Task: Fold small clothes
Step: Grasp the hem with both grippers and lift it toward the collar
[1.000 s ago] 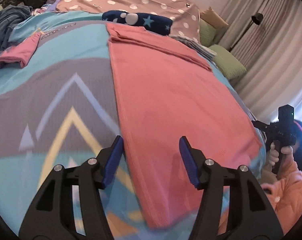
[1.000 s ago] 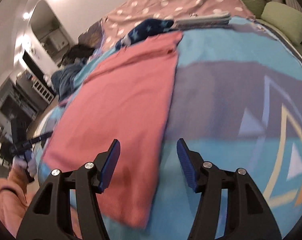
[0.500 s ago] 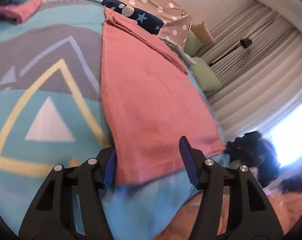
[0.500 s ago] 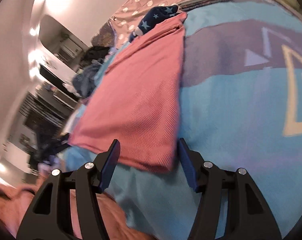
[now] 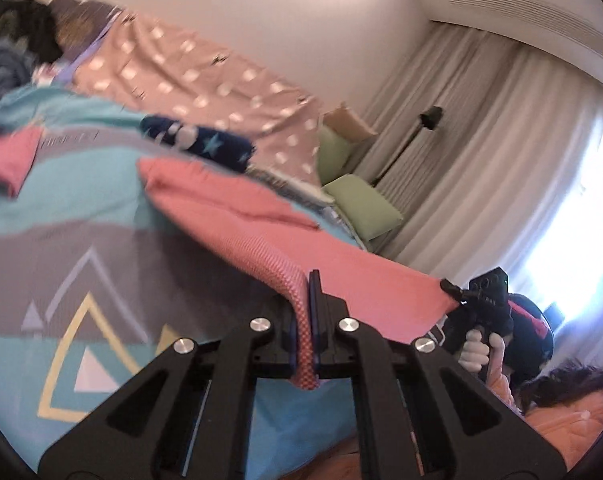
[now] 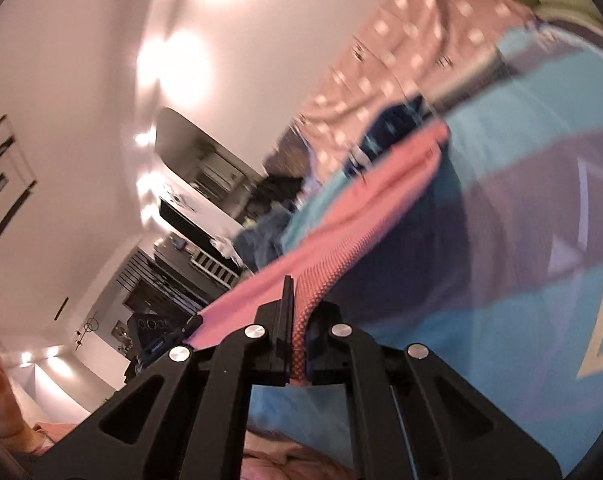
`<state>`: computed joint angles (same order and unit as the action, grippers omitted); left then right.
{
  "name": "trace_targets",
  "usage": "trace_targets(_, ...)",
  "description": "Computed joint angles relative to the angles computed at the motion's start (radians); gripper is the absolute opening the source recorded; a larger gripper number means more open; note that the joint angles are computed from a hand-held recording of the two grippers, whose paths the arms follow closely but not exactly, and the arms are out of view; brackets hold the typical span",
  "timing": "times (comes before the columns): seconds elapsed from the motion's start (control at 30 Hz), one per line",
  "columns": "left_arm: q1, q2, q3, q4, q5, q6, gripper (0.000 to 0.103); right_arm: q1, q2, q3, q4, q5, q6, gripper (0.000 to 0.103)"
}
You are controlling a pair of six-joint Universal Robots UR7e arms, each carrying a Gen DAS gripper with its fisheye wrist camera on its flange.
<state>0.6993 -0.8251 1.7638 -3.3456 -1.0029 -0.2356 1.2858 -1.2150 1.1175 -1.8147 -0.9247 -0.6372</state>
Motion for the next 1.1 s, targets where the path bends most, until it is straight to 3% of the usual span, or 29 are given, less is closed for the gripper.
trace_targets(0.2,-0.06,-0.019,0.018,0.014,0.073,-0.032,0.005,0.001,-0.069,0.051,-0.048,0.0,-0.006,0.005)
trace_targets(0.3,-0.1,-0.021,0.006,-0.003,0.123,0.007,0.005,0.005,-0.107,0.088,-0.098,0.031,-0.043,0.005)
trace_targets(0.4,-0.117,-0.013,-0.021,0.018,0.195,0.065,0.006,0.043,-0.092,0.08,-0.2,-0.04,-0.071,0.005)
trace_targets(0.57,-0.034,0.041,-0.124,0.126,0.209,-0.011,0.006,0.09,0.011,0.032,-0.332,-0.206,0.009,0.005)
trace_targets(0.73,0.029,0.113,-0.252,0.205,0.242,-0.014,0.006,0.137,0.097,0.008,-0.496,-0.338,-0.005,0.005)
trace_targets(1.1,0.106,0.18,-0.444,0.34,0.213,0.005,0.006,0.166,0.297,-0.256,-0.409,-0.403,0.024,0.005)
